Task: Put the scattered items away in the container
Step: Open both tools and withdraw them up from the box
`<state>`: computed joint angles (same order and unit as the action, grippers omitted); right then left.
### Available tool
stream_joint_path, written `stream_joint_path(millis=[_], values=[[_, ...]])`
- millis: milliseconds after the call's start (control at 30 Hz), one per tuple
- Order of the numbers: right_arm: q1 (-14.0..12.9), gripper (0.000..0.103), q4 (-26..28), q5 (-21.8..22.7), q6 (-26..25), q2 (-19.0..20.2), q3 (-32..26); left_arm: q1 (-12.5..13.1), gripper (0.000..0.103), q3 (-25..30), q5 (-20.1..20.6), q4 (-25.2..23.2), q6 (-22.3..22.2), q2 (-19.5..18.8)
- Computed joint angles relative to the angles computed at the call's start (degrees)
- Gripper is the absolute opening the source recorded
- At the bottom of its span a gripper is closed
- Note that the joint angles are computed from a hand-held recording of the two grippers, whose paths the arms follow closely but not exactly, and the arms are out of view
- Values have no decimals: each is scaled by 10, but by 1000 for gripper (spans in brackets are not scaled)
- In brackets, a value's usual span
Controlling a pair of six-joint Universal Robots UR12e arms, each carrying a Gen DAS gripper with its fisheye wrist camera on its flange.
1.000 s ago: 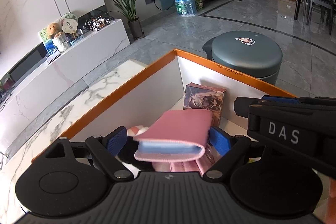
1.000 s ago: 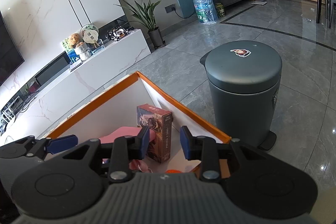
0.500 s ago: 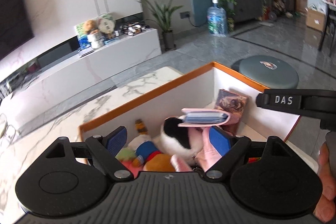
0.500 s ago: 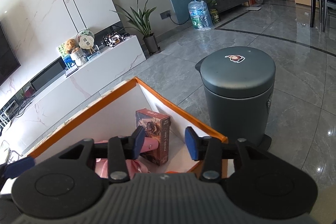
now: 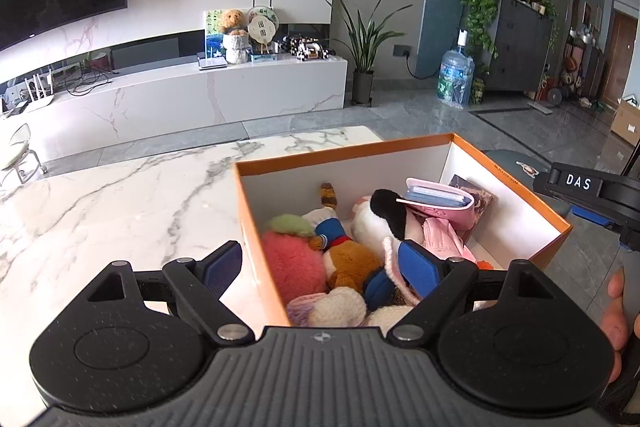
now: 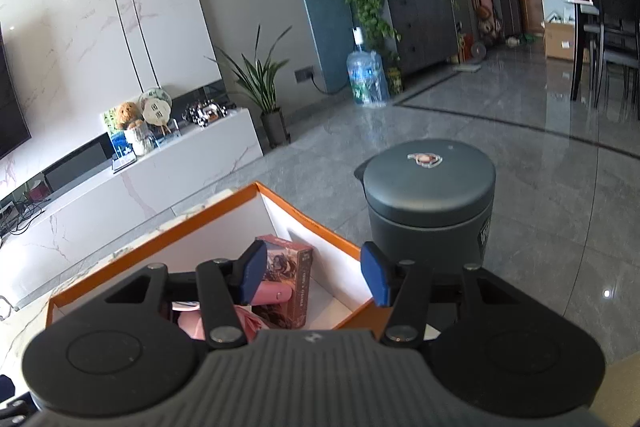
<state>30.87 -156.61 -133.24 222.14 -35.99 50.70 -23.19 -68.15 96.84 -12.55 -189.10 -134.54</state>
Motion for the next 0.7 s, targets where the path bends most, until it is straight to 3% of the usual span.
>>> stream_joint_path(millis=[200, 467, 700], values=[[20, 57, 16, -25, -8, -10, 11, 5, 101, -43, -7, 49, -10, 22], [41, 62, 98, -1, 56, -40, 30, 4, 101, -92, -5, 132, -5, 45], [64, 63, 72, -28, 13, -41, 23, 3, 101, -120, 2, 171, -9, 63]])
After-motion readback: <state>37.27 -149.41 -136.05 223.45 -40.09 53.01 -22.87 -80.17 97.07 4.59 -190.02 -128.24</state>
